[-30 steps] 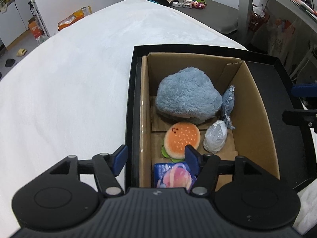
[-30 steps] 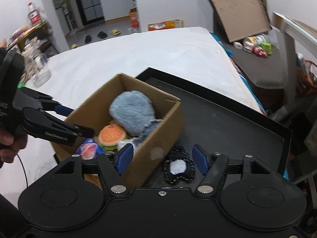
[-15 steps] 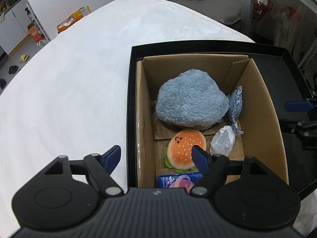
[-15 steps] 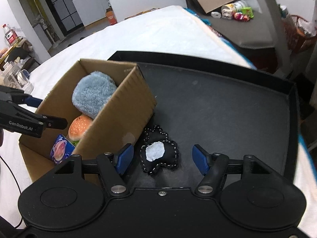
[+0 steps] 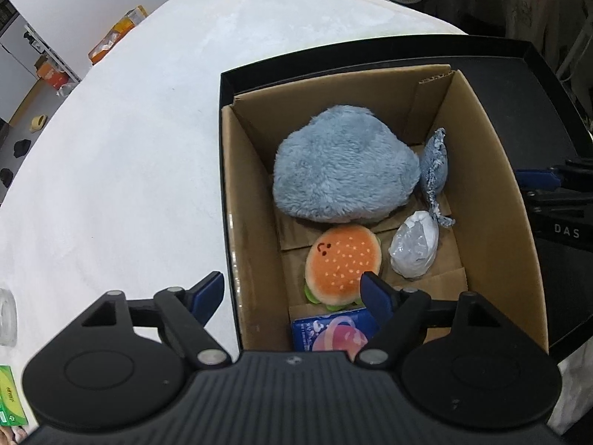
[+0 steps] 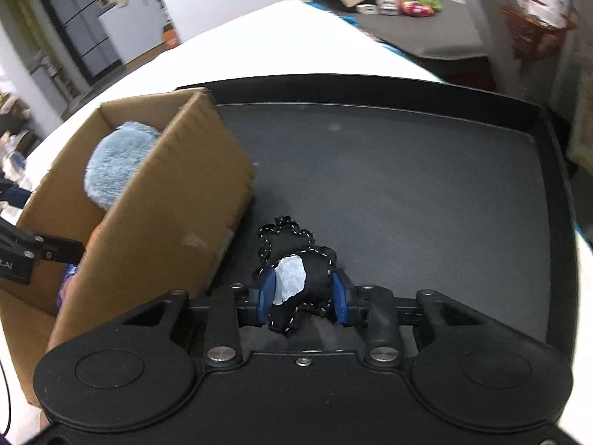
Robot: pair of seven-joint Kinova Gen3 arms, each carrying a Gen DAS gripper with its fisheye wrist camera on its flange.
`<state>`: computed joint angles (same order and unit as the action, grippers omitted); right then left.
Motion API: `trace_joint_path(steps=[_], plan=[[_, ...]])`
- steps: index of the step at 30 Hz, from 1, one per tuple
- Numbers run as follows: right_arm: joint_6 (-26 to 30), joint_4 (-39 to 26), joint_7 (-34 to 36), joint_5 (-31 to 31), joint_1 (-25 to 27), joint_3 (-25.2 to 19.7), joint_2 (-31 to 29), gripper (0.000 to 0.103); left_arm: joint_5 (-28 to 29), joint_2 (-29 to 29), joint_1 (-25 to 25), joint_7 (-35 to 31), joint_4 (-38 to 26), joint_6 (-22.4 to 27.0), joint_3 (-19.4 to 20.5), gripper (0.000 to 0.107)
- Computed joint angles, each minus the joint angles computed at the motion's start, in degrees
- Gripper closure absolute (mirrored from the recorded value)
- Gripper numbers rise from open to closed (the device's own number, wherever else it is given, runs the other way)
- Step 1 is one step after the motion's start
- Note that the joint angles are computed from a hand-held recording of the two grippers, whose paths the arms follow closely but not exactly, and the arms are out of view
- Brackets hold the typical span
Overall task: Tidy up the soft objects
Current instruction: 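Carry the black beaded item into the box beside the tissue pack and release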
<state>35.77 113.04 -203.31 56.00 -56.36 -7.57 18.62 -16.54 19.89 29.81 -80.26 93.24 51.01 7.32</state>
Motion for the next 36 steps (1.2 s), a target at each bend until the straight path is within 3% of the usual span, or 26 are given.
trace_joint_path(steps=[3,15,27,36], plan=[[3.9,0.7,-4.9,-1.2,-2.4,-0.6,-0.7,0.073,0.1,-0.2,0.1,0.1,0.6,-0.4,0.1,0.028],[14.2,1.8,-9.7,-7.3,-4.6,-6.1,-4.5,0.075,1.7,-1.2,-0.6,0.5,3.1,-1.1,0.5,0.028],[22.9,-3.4,-6.8,-9.8,-5.1,-8.1,-4.7,0.075,3.5,-4.4,-2.8,-1.1,5.5,-3.9,1.1,0.028],[27.1,-9.5,2.7,-11.7,-5.2,-8.6,-4.5,0.075,8.2,-7.3,-6.6,-5.7,9.0,-7.3,1.6,0.028]])
